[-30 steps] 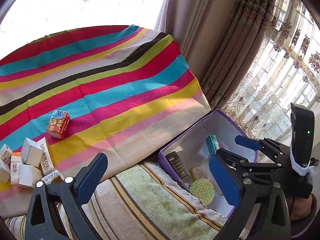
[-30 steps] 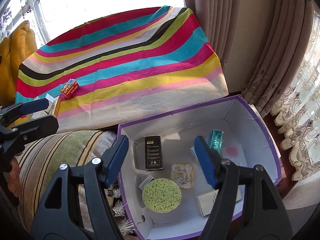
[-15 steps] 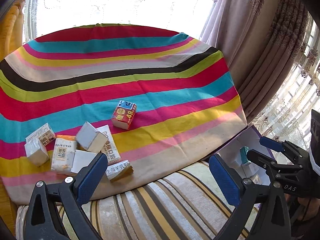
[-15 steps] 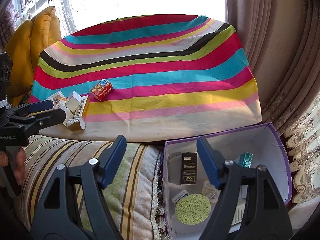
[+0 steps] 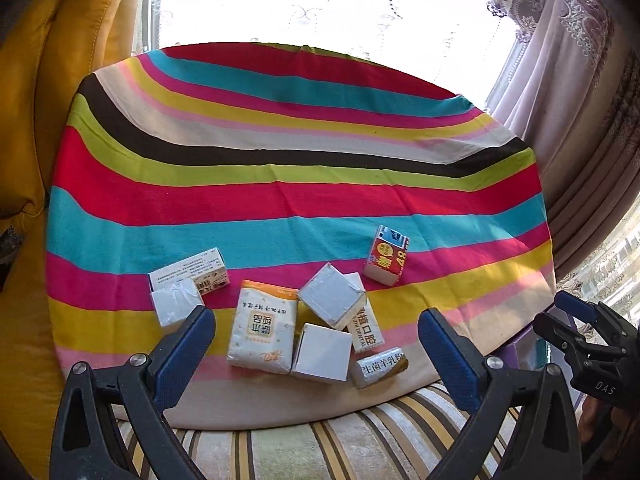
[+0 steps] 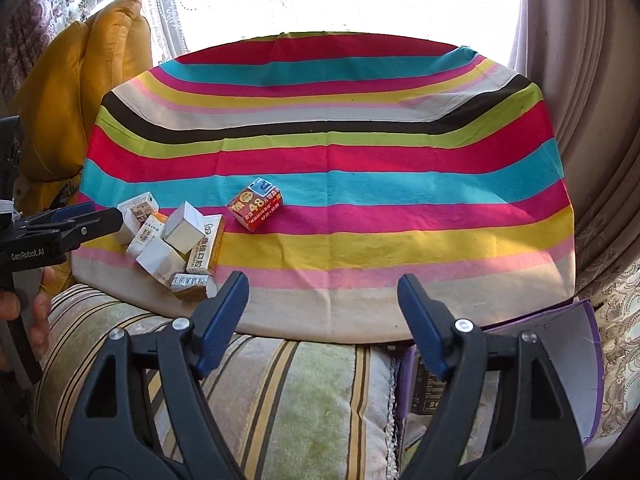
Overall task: Organize objects
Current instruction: 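Move both open tools back toward the remaining boxes on the sofa, then grasp the red-blue printed box with the right tool while the left tool grasps a white box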
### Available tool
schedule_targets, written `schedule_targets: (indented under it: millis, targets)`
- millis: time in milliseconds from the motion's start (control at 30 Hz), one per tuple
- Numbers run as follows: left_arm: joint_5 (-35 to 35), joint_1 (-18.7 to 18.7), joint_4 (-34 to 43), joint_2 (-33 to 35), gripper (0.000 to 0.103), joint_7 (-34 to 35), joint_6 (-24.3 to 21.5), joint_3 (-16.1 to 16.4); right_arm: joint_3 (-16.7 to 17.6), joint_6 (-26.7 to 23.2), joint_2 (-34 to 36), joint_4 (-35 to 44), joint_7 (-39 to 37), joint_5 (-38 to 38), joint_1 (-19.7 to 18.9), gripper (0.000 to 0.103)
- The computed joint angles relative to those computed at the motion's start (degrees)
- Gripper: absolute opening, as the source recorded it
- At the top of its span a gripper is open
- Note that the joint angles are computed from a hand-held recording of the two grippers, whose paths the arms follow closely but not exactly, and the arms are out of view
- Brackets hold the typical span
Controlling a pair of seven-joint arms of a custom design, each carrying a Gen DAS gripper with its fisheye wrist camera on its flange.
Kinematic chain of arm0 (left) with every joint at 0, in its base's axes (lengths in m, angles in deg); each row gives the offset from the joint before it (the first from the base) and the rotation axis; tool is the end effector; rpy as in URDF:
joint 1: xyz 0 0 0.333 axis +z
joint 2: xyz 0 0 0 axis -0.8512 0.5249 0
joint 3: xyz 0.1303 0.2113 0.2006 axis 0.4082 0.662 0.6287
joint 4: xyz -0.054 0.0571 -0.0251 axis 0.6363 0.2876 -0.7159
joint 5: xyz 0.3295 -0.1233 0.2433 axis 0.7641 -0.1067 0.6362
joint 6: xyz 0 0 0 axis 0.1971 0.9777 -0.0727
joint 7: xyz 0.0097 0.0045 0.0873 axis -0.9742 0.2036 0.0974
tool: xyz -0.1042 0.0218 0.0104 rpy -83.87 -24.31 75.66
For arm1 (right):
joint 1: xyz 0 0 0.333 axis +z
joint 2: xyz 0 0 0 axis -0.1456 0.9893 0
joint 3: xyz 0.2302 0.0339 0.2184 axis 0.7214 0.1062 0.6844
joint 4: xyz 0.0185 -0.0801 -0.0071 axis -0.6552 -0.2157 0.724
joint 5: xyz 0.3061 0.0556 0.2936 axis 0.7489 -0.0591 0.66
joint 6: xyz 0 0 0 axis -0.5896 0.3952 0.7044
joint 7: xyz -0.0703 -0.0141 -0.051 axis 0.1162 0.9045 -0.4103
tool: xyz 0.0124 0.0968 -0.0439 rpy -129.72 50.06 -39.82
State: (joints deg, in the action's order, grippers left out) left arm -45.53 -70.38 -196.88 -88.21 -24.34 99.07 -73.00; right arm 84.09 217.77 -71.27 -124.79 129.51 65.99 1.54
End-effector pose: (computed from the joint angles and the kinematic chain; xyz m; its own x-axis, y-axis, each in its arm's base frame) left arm 0.4068 -0.1392 0.5342 0.3361 -0.9183 0.2094 -0.7127 -0.3933 -0.5808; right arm 0.4877 0.0925 0.5456 0.6003 -0.7986 -0.0429 -0.6369 -0.4448 -0.6297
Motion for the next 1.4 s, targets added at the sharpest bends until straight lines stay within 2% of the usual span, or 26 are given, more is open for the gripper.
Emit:
schedule_targets:
  millis: [167,467,1000,1167,1267,1400]
  targets:
    - [0.09,2.22,0.26,0.12,0.102,-0.85,-2.40,0.91,1.83,1.09,3.67,2.71,2.50,-0.49,1.23,0.080]
    - [2.00,7.26,-2.73,-1.75,0.102,-6.37,-2.32,1.17,3.76,2.16,10.53,7.22,5.76,-3.82,3.70,0.080]
    - [2.71,8.30,-6.68,-1.47,0.101,-12.19,-3.23,1.24,5.32,5.22,21.02,14.05,21.43,-12.57,6.70,0.080]
    - [2.74,7.92,-6.50,-0.41,0.092,-12.04,-3.47,1.43,5.23,5.60,23.65,15.59,24.13,-15.20,7.89,0.080]
    - [1.89,7.70,-6.62,0.51,0.081,-11.60,-3.08,2.15,5.00,5.92,25.22,16.59,25.63,-17.07,8.47,0.080]
    - [0.80,7.71,-7.03,0.97,0.062,-11.01,-2.13,2.70,4.61,6.16,27.01,17.58,27.19,-19.22,9.14,0.080]
